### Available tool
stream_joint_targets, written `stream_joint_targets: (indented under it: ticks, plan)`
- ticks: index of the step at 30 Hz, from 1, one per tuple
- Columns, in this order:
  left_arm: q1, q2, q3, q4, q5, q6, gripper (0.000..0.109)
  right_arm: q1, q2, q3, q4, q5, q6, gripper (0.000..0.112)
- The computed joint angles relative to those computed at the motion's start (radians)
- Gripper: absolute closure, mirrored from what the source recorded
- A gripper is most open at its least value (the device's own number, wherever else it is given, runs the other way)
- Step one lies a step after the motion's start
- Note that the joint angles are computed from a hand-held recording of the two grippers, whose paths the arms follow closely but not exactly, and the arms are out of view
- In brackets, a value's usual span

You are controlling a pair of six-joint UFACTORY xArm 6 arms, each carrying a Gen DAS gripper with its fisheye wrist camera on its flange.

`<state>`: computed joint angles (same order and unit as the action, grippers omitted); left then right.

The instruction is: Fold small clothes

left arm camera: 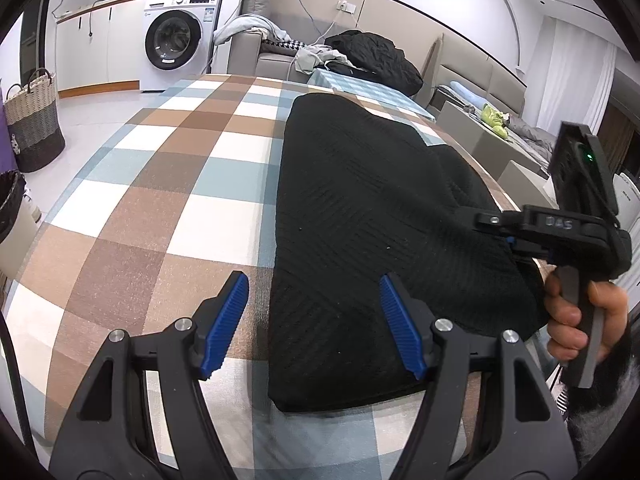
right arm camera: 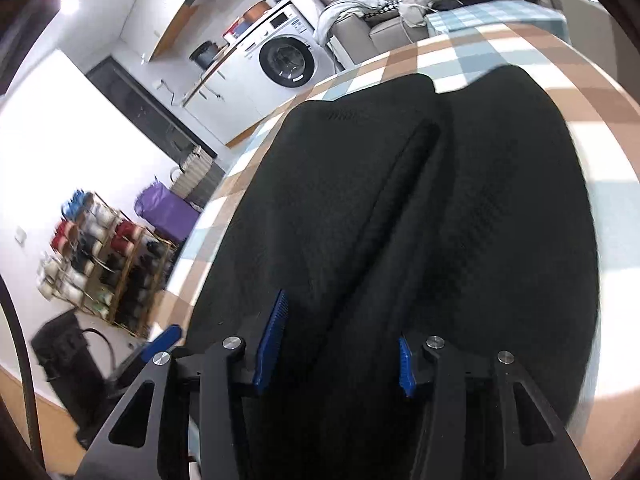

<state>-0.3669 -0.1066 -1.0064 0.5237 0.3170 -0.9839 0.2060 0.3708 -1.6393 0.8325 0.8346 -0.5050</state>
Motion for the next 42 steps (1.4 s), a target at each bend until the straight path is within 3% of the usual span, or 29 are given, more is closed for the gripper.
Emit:
stream_joint_targets:
  ticks: [2,4,6,9,12,17,19,20,23,25,29,30,31,34,38,40,42]
  plan:
    - [0.001,-0.002,0.001,-0.005,0.001,0.002,0.043,0.01,0.021,-0.025,-0.041,-0.018,0.015,0.078]
    - [0.005,-0.006,0.003,0.006,-0.005,-0.015,0.043,0.013,0.034,-0.044,-0.064,-0.016,0.029,0.099]
    - [0.01,-0.023,0.011,0.041,-0.01,-0.057,0.043,0.024,0.021,-0.036,-0.073,-0.046,0.011,0.103]
    - [0.025,-0.049,0.026,0.098,-0.028,-0.131,0.043,0.035,-0.095,0.054,-0.014,-0.14,-0.126,0.103]
    - [0.026,-0.047,0.022,0.085,-0.023,-0.121,0.04,0.026,-0.183,0.125,-0.036,-0.208,-0.129,0.103]
    - [0.004,-0.021,0.006,-0.003,0.002,-0.028,0.04,-0.041,-0.115,0.118,-0.203,-0.117,0.084,0.102]
    - [-0.004,-0.014,0.0,-0.002,0.003,-0.018,0.04,-0.076,-0.074,0.088,-0.138,-0.039,0.092,0.092]
    - [-0.007,-0.007,-0.004,-0.006,0.001,-0.01,0.04,-0.081,-0.067,0.083,-0.105,-0.032,0.079,0.091]
    - [-0.016,0.001,-0.005,-0.025,-0.005,0.019,0.04,-0.1,-0.053,0.066,-0.002,-0.016,0.021,0.071]
    - [-0.02,0.005,-0.006,-0.037,-0.005,0.033,0.04,-0.095,-0.044,0.053,0.023,-0.047,0.014,0.068]
    - [-0.021,0.01,-0.007,-0.044,-0.006,0.042,0.04,-0.083,0.031,-0.049,-0.073,-0.058,0.106,0.074]
    - [-0.02,0.01,-0.007,-0.045,-0.007,0.042,0.04,-0.08,0.062,-0.091,-0.109,-0.043,0.131,0.095]
    - [-0.018,0.009,-0.006,-0.045,-0.008,0.04,0.04,-0.078,0.079,-0.121,-0.141,-0.029,0.145,0.101]
    - [-0.012,0.002,0.0,-0.039,-0.016,0.025,0.04,-0.061,0.036,-0.102,-0.12,-0.105,0.068,0.104]
    - [-0.01,0.009,-0.003,-0.069,-0.015,0.058,0.04,-0.051,-0.021,-0.046,-0.221,-0.186,0.136,0.104]
    - [-0.012,0.014,-0.005,-0.088,-0.011,0.076,0.04,-0.054,0.012,-0.066,-0.306,-0.159,0.21,0.102]
    - [-0.013,0.015,-0.007,-0.075,-0.007,0.065,0.04,-0.075,0.042,-0.091,-0.287,-0.084,0.228,0.098]
